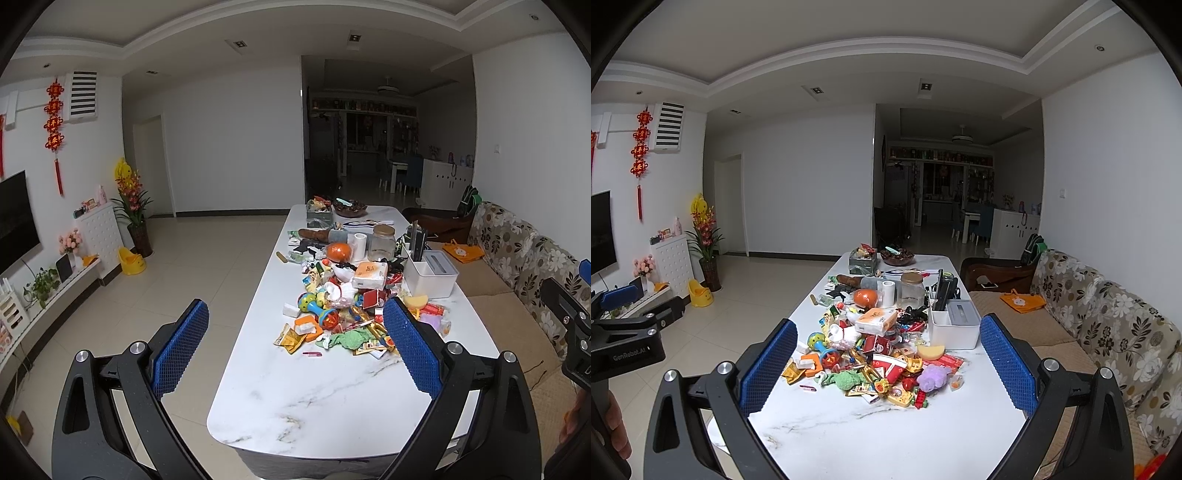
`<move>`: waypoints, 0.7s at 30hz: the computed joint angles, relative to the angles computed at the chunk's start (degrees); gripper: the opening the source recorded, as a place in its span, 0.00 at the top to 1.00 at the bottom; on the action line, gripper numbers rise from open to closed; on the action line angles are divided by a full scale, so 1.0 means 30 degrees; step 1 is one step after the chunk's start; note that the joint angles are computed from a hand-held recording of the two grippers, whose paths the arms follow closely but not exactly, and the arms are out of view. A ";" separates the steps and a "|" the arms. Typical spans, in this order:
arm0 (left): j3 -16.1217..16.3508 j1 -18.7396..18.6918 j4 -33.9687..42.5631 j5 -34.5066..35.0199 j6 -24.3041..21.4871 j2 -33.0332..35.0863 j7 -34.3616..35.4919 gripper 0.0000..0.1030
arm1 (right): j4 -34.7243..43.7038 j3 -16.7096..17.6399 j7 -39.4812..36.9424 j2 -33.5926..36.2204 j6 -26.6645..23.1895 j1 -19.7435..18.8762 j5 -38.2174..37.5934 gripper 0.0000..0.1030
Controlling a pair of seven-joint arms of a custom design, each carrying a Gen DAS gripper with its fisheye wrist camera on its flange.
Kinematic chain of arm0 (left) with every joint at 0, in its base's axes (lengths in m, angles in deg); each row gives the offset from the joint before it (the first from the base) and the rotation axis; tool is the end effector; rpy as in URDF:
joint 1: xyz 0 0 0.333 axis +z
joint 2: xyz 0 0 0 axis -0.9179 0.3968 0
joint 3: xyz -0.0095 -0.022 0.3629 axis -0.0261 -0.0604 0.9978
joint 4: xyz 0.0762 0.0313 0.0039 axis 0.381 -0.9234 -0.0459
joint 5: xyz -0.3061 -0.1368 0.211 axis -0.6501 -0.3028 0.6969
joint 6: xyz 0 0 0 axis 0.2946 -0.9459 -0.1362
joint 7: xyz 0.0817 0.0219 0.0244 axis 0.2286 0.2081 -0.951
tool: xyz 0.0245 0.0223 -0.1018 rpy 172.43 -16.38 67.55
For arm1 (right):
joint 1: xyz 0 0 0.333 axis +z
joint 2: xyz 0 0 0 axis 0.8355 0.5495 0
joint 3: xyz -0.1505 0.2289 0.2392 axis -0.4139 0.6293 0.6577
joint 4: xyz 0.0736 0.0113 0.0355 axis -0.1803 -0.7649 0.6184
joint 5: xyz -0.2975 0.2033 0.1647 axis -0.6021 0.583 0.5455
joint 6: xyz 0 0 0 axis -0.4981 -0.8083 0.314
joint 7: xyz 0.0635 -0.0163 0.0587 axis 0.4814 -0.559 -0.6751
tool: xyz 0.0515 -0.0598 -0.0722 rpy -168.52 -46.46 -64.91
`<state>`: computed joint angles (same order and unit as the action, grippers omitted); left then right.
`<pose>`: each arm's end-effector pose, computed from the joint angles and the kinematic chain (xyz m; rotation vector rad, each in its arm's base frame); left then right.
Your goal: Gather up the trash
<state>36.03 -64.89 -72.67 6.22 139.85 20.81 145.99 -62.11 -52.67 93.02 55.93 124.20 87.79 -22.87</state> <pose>0.5431 -0.0309 1.0162 -1.3962 1.6812 -1.0248 0.4682 0.2512 1.0016 -1.3127 1.5774 -1.2004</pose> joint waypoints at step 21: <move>0.0009 -0.0036 -0.0045 0.0029 -0.0033 -0.0012 -0.0003 0.10 | -0.0159 0.0040 0.0042 -0.0019 0.0012 -0.0026 0.0015 0.05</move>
<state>36.06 -65.00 -72.81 6.31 139.75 20.78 145.99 -62.59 -52.55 93.15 55.88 124.24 87.71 -22.82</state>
